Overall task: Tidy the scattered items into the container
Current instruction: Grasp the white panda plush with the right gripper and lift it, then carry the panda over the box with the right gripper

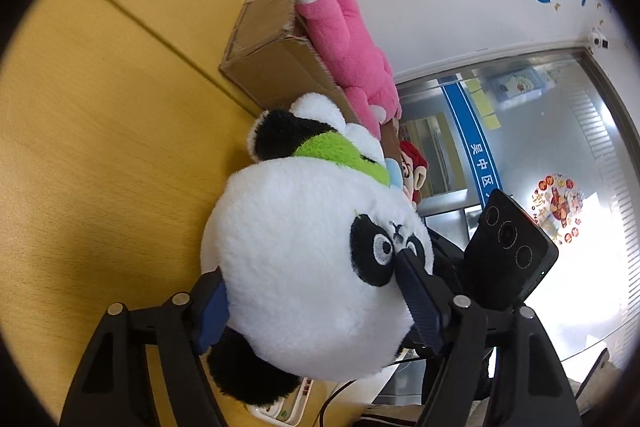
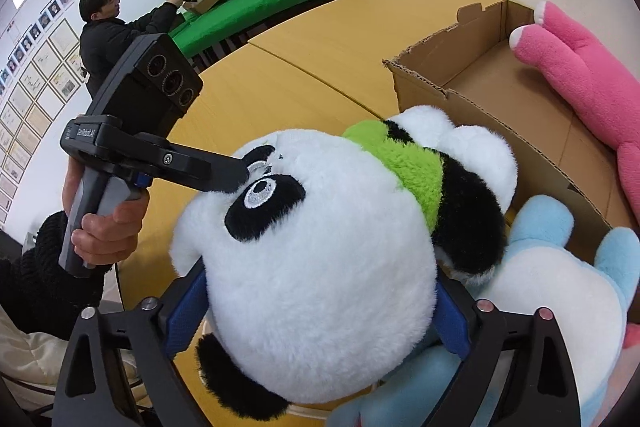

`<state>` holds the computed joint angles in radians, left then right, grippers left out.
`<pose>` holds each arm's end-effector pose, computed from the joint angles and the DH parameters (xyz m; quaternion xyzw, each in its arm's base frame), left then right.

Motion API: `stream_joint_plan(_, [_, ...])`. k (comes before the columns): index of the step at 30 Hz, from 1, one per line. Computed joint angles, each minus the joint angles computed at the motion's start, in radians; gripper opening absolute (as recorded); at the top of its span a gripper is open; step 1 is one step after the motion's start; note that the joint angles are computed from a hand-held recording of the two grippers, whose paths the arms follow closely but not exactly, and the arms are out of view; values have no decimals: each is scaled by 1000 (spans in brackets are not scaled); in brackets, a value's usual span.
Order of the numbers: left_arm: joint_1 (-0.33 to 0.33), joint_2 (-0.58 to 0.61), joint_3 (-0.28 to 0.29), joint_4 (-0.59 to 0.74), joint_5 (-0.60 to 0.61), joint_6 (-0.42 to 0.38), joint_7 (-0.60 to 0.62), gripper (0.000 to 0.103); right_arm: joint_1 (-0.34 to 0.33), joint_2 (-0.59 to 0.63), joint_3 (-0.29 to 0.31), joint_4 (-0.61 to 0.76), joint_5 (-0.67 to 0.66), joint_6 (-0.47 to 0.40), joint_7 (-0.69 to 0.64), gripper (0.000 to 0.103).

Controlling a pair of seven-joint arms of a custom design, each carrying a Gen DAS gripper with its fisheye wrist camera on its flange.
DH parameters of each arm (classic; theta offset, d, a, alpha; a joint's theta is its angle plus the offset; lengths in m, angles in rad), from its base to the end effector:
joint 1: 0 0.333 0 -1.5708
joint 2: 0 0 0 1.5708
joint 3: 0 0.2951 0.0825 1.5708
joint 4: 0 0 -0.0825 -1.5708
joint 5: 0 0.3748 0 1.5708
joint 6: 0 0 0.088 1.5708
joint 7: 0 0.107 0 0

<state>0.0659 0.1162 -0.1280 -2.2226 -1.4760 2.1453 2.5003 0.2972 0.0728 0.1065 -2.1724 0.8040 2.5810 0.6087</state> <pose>0.5317 -0.0747 0.3221 0.6097 -0.5824 0.4744 0.2529 0.5229 0.2090 0.3756 -0.8716 0.3838 -0.0057 0.3050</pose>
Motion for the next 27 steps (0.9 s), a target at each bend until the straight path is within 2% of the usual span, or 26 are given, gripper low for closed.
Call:
stream_joint_plan(7, [-26,-56,-4,33,3,38,17,70,14,-84,-4,-48,75,69,-60,87])
stream_joint_plan(12, [-49,-78,-2,118,62,75,15,70,26,-113,-18,-11,47,114,-69,85])
stream_joint_plan(20, [-81,-64,-16,359,148,140,38,67,20,-156,-39,109,-100,180,-24,85])
stream_joint_plan(27, [-77,50,-49,652,251,146,-2,68,-7,-116,-52,298,-241,197,35,84])
